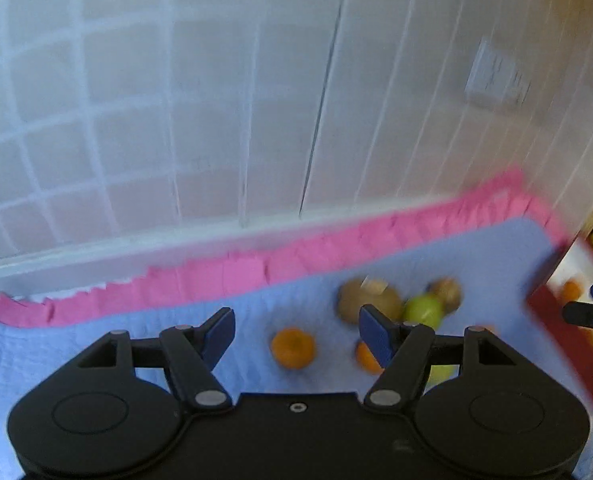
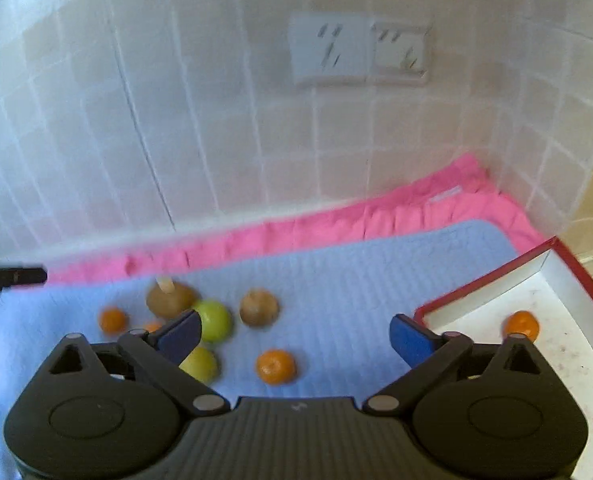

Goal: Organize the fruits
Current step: 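Grasp a mandarin with the left tool while the right tool grasps another mandarin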

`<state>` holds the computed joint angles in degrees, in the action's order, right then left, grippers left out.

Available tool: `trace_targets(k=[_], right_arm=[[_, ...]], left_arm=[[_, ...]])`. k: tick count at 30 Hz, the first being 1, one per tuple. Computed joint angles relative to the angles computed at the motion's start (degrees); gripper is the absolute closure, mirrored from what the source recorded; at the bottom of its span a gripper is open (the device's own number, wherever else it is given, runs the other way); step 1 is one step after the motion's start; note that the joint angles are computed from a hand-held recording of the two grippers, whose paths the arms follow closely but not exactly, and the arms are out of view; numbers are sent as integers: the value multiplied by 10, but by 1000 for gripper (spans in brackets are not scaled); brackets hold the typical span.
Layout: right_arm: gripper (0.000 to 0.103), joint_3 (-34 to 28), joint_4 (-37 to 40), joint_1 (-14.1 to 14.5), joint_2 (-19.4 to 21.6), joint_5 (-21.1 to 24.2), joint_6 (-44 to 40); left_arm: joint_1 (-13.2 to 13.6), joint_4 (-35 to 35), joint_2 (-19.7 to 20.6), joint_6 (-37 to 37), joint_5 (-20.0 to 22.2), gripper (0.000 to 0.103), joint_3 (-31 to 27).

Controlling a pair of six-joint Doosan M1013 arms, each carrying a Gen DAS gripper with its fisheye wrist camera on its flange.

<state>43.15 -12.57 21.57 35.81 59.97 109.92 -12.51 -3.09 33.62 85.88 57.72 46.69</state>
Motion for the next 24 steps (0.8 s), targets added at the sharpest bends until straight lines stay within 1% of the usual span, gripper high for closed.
trace_targets(k=[1,3,6,9,13,14,17,18,19,21,22,23,24], right_arm=[[16,-9,0,2,10,15,-13],[21,-16,0,6,26,43,-33],[29,-11,26,5,35,51,-37],[29,-10,52,0,43,38,-27],[28,-28,70,-6,59,36,-16],[28,-35,76,-8,64,38,-17],[30,-47,65,-6,74,41,-26],[32,-50,66,-5,77,42,-34],[36,-52,67,-5,78,42,-40],[40,-53,68,-5,80,37,-44],[43,-52,62,-4,80,33,-40],[44,-50,56,-3,79,29,-33],[46,-48,59,-4,79,27,-30]], left_arm=[[-1,7,7,5,13,22,-4],[-2,8,23,25,35,22,-14],[5,-12,43,41,62,22,-32],[14,-42,50,42,61,22,-33],[20,-85,54,56,44,22,-25],[19,-86,57,56,48,22,-28],[13,-71,67,46,57,23,-41],[12,-69,69,43,57,24,-42],[12,-71,73,43,58,27,-46],[9,-62,76,37,59,34,-49],[8,-54,77,36,61,36,-51],[5,-42,76,36,60,44,-50],[3,-26,75,32,54,49,-46]])
